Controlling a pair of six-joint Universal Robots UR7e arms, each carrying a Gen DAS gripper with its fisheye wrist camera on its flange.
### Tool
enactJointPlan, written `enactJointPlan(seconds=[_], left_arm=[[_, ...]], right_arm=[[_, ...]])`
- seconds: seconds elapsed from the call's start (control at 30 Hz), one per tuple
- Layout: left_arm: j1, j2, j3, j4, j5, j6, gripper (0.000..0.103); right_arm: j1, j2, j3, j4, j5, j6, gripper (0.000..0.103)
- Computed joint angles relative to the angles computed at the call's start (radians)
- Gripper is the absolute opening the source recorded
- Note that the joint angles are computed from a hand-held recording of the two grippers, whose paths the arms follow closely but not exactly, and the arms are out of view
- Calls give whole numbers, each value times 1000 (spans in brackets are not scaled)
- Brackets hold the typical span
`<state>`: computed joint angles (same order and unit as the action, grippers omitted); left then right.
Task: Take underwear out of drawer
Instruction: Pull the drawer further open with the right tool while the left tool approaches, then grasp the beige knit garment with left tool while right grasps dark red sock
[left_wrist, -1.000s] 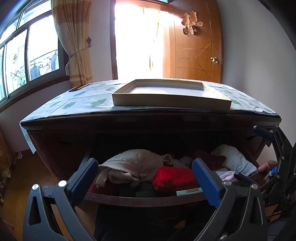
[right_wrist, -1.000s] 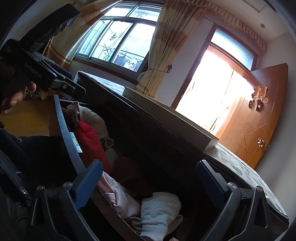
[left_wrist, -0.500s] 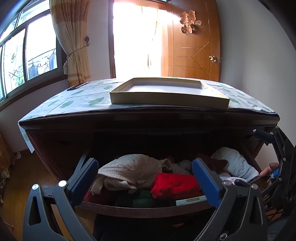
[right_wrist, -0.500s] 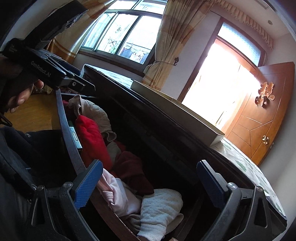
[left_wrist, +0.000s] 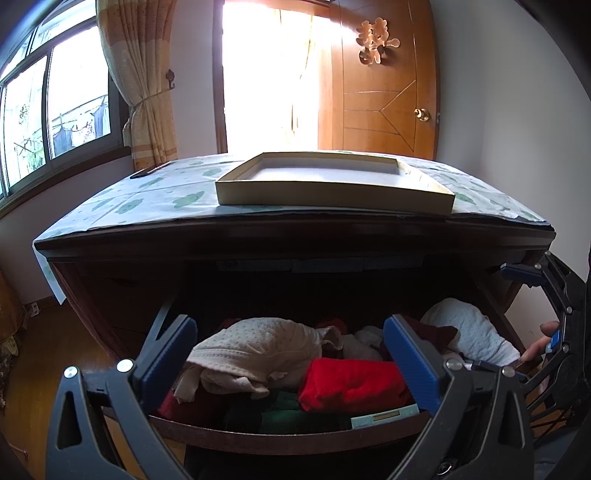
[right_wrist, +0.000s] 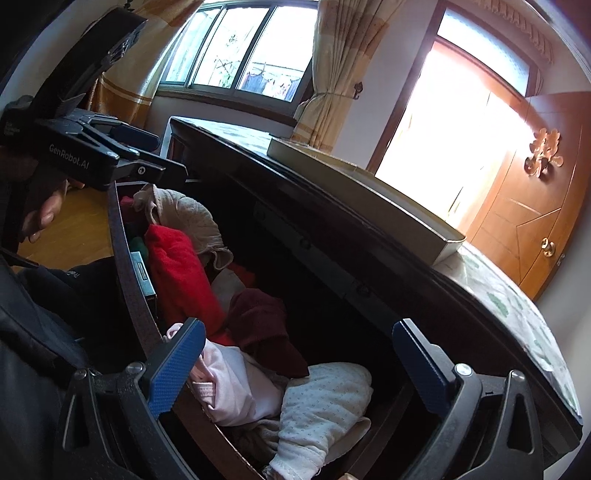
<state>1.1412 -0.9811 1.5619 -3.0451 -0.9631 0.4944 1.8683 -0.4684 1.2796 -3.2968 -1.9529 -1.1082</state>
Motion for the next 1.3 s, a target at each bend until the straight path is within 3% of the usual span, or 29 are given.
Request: enactJointPlan(seconds=[0.13, 0.37, 0.53, 0.73, 0.93, 1.13, 1.3], left_arm=[[5, -1, -8, 30, -4, -9, 103], [19, 6, -30, 68, 0, -20, 103], [29, 9, -44, 104, 7, -21, 103], [42, 20, -77, 151, 23, 5, 103], [48, 42, -124, 204, 61, 65, 103], [53, 75, -194, 297, 80, 102, 103], [65, 107, -283, 452, 65, 68, 103]], right_arm=[[-3, 4, -30, 58, -32, 14, 102], [-5, -16, -89, 311, -89, 118, 102], [6, 0, -132, 375, -128, 119, 102], [18, 16, -148, 367, -163, 77, 102], [15, 25, -214, 478, -131, 157, 102], [25, 84, -331, 583, -183, 230, 102], [24, 129, -439, 723, -209, 323, 102]])
